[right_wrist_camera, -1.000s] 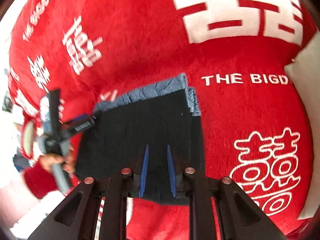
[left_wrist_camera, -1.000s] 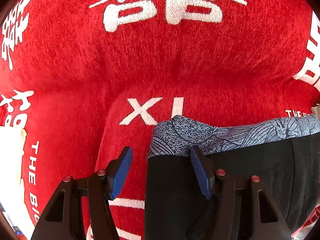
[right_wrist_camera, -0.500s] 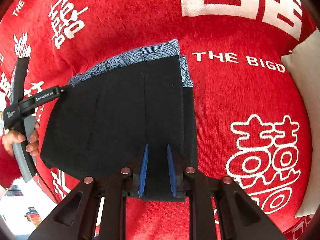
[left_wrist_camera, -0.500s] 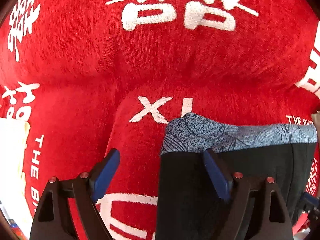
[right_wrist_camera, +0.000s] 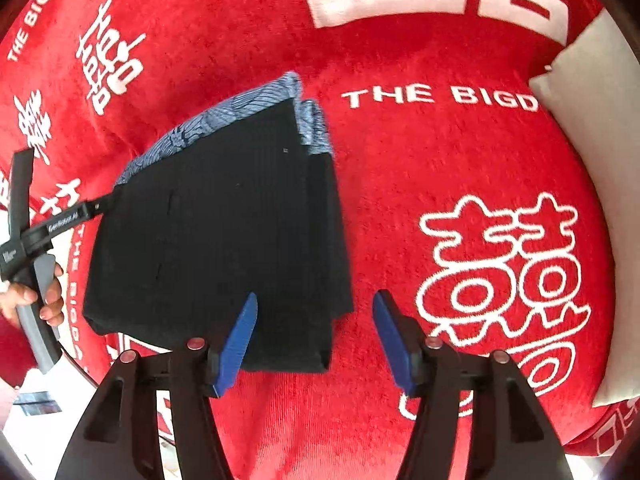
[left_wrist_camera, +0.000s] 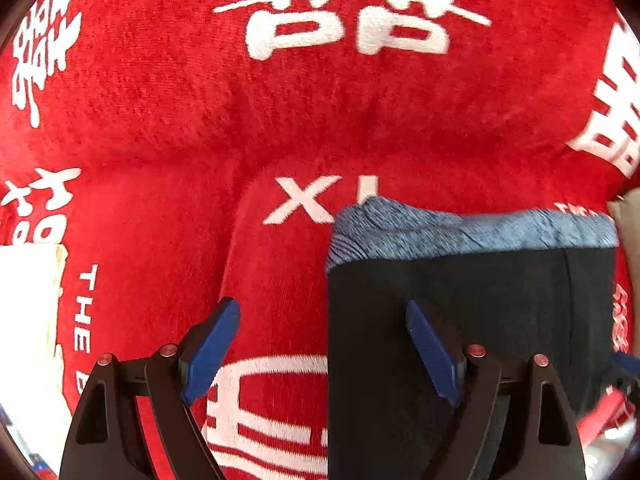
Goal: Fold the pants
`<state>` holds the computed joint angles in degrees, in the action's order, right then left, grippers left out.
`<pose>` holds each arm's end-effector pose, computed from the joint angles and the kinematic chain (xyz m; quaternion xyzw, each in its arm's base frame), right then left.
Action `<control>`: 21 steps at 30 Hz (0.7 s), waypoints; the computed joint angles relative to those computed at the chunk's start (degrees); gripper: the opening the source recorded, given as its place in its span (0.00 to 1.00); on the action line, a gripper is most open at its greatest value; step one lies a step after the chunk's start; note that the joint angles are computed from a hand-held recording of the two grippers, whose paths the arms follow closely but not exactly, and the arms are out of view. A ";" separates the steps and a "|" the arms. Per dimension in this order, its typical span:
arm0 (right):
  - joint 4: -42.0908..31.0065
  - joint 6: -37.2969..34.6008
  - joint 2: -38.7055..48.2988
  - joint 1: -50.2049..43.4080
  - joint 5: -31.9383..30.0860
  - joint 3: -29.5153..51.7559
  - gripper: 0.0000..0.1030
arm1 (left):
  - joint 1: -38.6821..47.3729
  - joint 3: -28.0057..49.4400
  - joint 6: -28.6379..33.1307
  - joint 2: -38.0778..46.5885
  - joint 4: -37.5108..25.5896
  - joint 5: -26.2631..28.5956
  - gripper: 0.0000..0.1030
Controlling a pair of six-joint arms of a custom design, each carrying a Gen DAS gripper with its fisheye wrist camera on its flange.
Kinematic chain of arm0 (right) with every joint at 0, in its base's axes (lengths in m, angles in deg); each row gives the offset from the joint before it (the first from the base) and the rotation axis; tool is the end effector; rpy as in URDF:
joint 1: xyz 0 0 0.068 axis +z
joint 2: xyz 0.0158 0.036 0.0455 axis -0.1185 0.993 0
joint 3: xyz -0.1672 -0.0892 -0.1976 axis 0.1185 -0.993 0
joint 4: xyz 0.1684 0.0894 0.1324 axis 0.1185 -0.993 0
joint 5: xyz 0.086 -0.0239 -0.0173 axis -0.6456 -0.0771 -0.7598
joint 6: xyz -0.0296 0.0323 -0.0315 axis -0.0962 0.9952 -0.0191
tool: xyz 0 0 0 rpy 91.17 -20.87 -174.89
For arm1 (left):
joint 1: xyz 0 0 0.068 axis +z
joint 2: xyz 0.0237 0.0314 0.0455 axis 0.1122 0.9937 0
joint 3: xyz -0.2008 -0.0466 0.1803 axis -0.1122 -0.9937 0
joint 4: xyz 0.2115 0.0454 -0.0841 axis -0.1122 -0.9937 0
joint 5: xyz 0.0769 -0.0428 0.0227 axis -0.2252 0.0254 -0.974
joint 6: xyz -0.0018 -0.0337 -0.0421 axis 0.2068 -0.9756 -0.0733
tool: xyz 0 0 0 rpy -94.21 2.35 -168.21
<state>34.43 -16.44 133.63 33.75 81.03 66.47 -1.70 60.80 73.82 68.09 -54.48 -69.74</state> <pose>0.1652 0.1473 0.1605 0.1055 0.9818 0.1492 0.0524 0.3326 -0.0485 0.1459 0.0598 0.9894 -0.0229 0.1301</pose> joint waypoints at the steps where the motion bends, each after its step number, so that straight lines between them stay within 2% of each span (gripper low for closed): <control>1: 1.36 -0.32 -1.23 -0.96 -0.97 -1.45 0.63 | 0.87 -0.24 1.47 -0.65 -0.96 1.97 0.83; 5: 9.13 -2.65 -4.24 -7.45 -7.49 -7.53 0.71 | 5.06 0.15 6.84 -1.22 -5.65 10.63 0.83; 7: 15.22 -3.61 -3.16 -11.69 -12.82 -10.69 0.71 | 7.01 1.67 9.22 0.37 -8.92 14.90 0.83; 9: 18.36 -5.34 -0.90 -14.73 -15.91 -11.70 0.71 | 8.74 3.65 11.14 2.75 -12.34 18.71 0.83; 15: 30.86 -11.14 10.73 -22.47 -28.42 -12.51 0.72 | 11.34 10.87 18.13 11.98 -21.18 27.54 0.83; 21: 39.83 -13.90 24.25 -25.31 -36.75 -10.41 0.72 | 10.51 14.07 19.52 16.62 -22.51 30.40 0.83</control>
<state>74.27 -30.34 157.88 8.44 44.27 56.07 8.81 74.88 93.34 84.71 -76.99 -39.34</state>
